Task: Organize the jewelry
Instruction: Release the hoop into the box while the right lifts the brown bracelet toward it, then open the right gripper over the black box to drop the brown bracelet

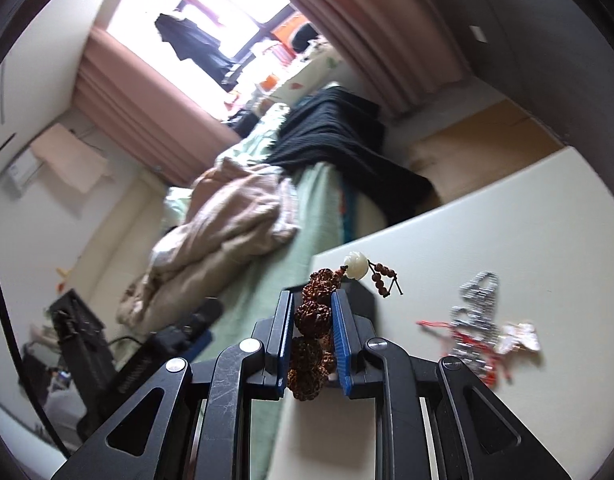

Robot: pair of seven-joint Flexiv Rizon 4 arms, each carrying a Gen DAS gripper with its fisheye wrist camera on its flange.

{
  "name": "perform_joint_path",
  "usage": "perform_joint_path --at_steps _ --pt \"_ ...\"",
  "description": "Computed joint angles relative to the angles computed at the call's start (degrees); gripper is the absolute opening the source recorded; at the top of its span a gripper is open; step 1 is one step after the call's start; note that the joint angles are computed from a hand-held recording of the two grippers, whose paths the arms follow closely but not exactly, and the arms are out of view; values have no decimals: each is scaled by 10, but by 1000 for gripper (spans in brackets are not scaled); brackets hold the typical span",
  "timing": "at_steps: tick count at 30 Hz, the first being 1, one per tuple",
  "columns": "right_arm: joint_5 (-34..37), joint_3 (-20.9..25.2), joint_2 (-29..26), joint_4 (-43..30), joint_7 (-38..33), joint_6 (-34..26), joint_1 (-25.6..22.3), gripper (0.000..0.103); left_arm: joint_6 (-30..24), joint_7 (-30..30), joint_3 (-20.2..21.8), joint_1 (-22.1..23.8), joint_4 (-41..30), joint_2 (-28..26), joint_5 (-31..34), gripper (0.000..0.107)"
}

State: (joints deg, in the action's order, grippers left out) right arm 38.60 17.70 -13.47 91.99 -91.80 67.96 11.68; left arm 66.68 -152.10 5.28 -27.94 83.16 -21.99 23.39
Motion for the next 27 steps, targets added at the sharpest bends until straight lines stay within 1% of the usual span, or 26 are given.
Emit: perform_joint_path --at_steps 6,10,12,14,15,17,18,19,21,23,27 --pt "-25 1 -19 -4 25 18 21 21 13 -8 -1 8 16 10 -8 85" --pt "-87 -14 -29 10 82 50 44 21 23 -7 -4 15 25 14 -18 85" --pt "-133 -25 -37 17 121 69 59 21 27 -8 -3 16 27 15 -20 85" --pt "-156 -17 -52 5 134 67 56 22 29 -9 -2 16 29 16 -21 85" --pt "-144 4 -65 -15 119 53 41 22 28 -7 -2 17 30 17 -22 85" --pt "-119 38 -84 -51 87 1 14 24 28 -6 -3 18 32 18 -24 85" --pt "-111 45 -88 -60 78 -21 8 27 27 -7 -2 19 32 18 -25 85" --pt "-101 48 -89 -63 69 -27 5 29 27 -8 -2 19 33 19 -25 85" --pt "-89 42 -82 -53 67 -18 8 41 29 -10 -2 20 33 18 -27 85" --pt "-97 28 -73 -40 78 -10 14 43 28 -9 -4 20 32 16 -29 85" --pt "-121 2 -49 -8 109 -6 17 43 24 13 -13 20 25 9 -40 85"
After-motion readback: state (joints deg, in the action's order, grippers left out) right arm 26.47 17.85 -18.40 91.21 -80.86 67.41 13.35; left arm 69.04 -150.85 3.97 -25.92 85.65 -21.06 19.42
